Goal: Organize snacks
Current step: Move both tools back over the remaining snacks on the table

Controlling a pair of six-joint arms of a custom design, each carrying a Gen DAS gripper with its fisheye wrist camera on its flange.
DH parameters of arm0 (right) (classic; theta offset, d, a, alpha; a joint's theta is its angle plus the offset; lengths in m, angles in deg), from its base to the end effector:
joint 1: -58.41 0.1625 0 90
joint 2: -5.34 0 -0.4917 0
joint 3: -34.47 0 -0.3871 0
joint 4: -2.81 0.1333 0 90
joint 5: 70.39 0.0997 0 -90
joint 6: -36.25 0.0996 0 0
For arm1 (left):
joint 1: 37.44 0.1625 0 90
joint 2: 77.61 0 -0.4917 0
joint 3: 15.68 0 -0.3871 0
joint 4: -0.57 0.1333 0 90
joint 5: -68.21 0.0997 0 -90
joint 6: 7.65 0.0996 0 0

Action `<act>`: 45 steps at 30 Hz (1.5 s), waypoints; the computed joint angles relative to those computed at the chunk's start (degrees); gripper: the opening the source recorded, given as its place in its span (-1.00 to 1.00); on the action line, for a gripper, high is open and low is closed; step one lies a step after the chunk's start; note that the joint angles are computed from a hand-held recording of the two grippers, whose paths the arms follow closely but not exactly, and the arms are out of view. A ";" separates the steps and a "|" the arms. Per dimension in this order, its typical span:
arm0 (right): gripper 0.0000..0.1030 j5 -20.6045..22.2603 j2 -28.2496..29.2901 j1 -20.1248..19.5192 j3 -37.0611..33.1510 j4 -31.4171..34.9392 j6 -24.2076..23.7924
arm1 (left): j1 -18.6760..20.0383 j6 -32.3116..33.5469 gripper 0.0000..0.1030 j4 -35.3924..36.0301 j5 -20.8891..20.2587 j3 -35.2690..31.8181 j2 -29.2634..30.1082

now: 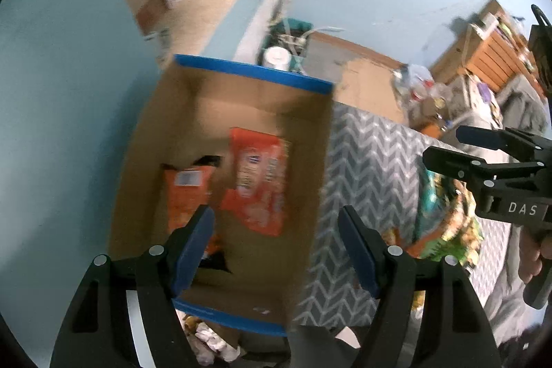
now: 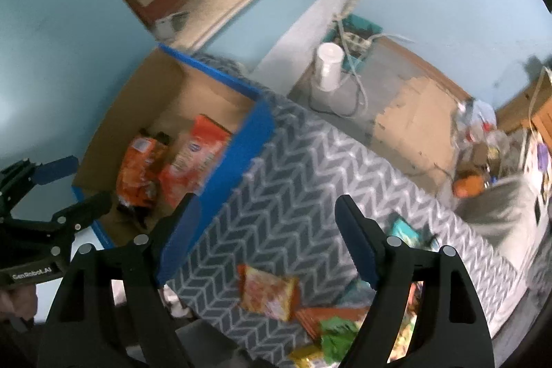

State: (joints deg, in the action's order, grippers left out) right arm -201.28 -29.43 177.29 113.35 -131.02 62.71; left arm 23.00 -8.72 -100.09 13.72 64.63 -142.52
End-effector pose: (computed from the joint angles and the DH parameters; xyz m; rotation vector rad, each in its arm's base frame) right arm 0.4369 -0.6511 0.0977 0.0545 -2.4738 0.4230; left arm -0.1664 -0.6809 0.4160 0.6526 2.4348 -0.1126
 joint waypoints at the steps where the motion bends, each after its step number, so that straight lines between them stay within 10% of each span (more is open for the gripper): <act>1: 0.56 -0.31 -0.77 -0.01 1.23 -0.16 0.84 | -0.36 0.08 0.47 0.20 -0.45 0.25 0.14; 26: 0.57 -3.32 -19.79 -0.93 29.21 0.86 32.86 | -5.70 15.84 0.49 -1.29 -6.94 8.06 1.71; 45: 0.57 -0.82 -19.01 -4.74 40.83 -10.66 47.05 | -5.37 26.05 0.50 -4.14 -7.81 14.50 2.58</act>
